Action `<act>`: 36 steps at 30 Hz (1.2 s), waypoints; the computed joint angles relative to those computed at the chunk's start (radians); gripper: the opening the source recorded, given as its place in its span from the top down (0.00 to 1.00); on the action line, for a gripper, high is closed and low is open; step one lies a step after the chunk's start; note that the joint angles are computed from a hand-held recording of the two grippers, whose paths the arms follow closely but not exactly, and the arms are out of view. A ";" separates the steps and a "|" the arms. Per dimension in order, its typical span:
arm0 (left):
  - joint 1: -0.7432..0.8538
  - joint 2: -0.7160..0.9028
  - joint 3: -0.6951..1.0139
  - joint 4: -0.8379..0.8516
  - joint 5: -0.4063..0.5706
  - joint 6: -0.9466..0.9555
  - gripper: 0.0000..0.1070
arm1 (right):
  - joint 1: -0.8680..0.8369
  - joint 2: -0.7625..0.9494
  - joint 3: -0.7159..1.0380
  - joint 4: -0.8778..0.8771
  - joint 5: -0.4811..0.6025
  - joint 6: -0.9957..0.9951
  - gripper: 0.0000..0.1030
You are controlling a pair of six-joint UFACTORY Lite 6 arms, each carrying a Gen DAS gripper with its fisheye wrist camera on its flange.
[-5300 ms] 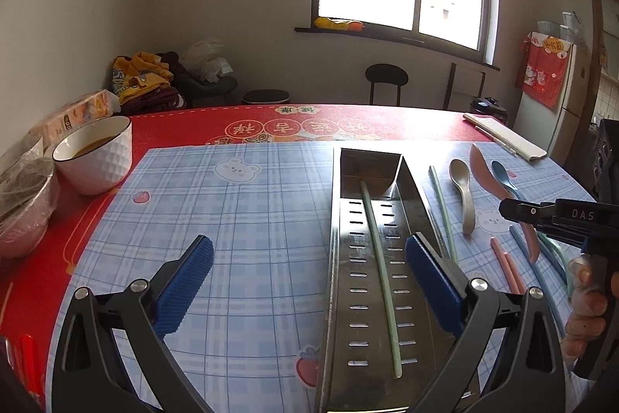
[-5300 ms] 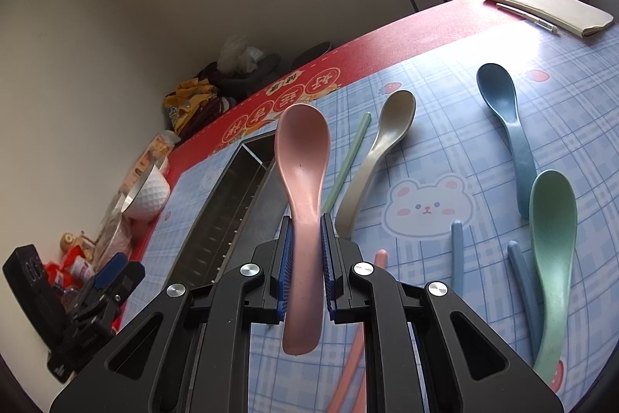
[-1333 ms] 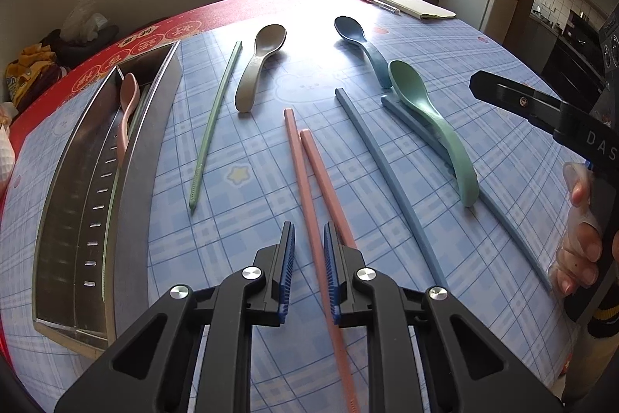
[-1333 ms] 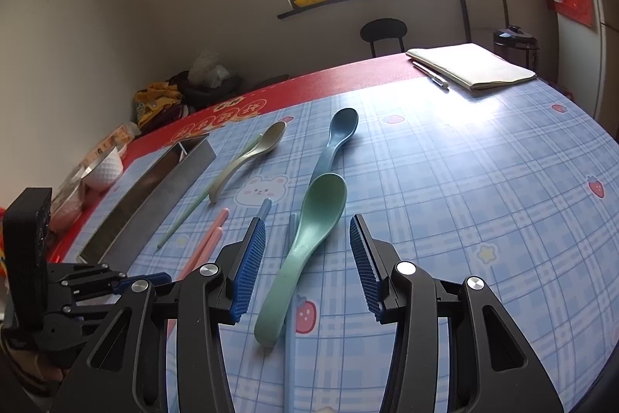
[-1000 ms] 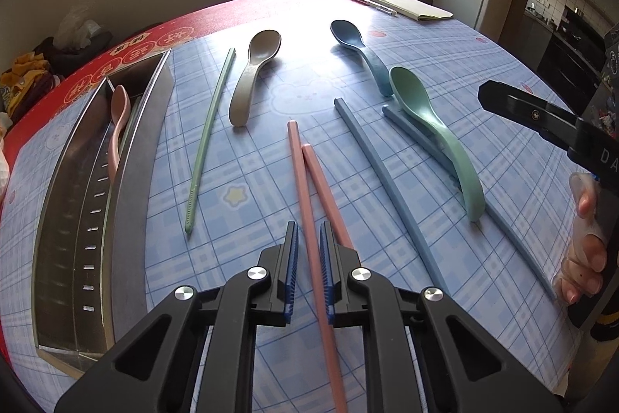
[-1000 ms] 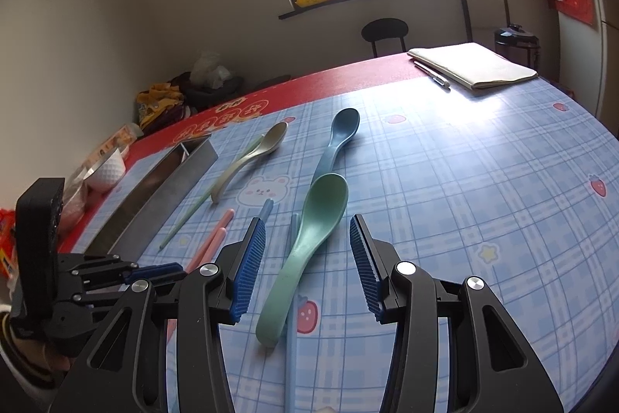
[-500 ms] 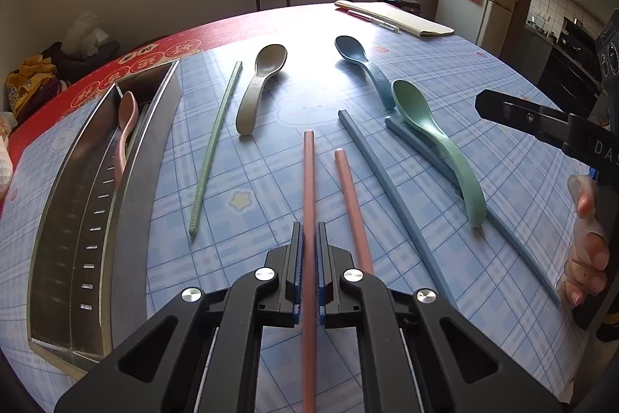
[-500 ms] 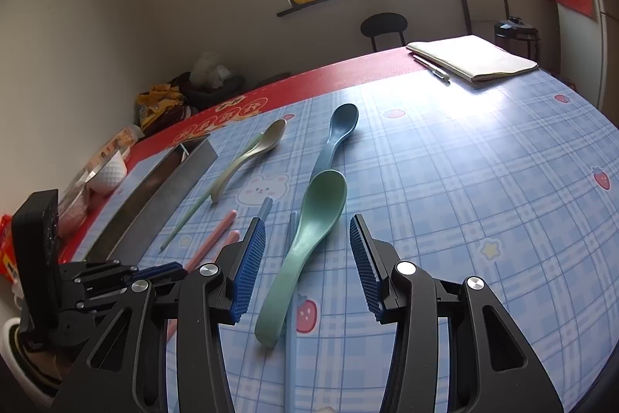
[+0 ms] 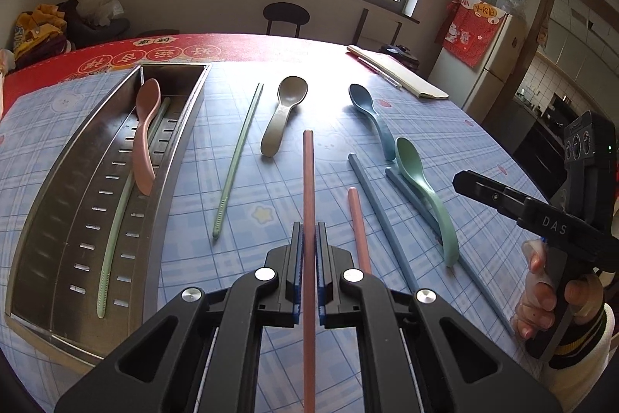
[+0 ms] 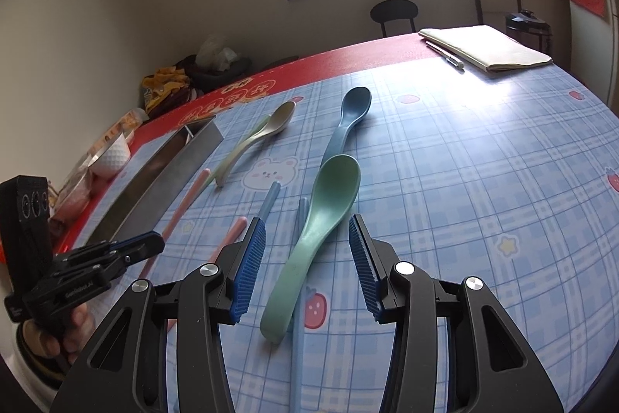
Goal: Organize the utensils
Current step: 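Lift the pink chopstick with the left tool while the right tool grasps the green spoon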
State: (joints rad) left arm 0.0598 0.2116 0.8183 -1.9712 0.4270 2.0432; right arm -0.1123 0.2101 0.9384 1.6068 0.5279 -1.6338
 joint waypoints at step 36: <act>-0.007 -0.043 -0.043 -0.151 -0.015 0.139 0.95 | -0.018 0.066 0.063 -0.124 0.057 0.130 0.87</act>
State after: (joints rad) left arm 0.0523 0.1686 0.7756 -2.1220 0.4122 2.1825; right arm -0.1307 0.2758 1.0018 1.4832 0.5850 -1.5038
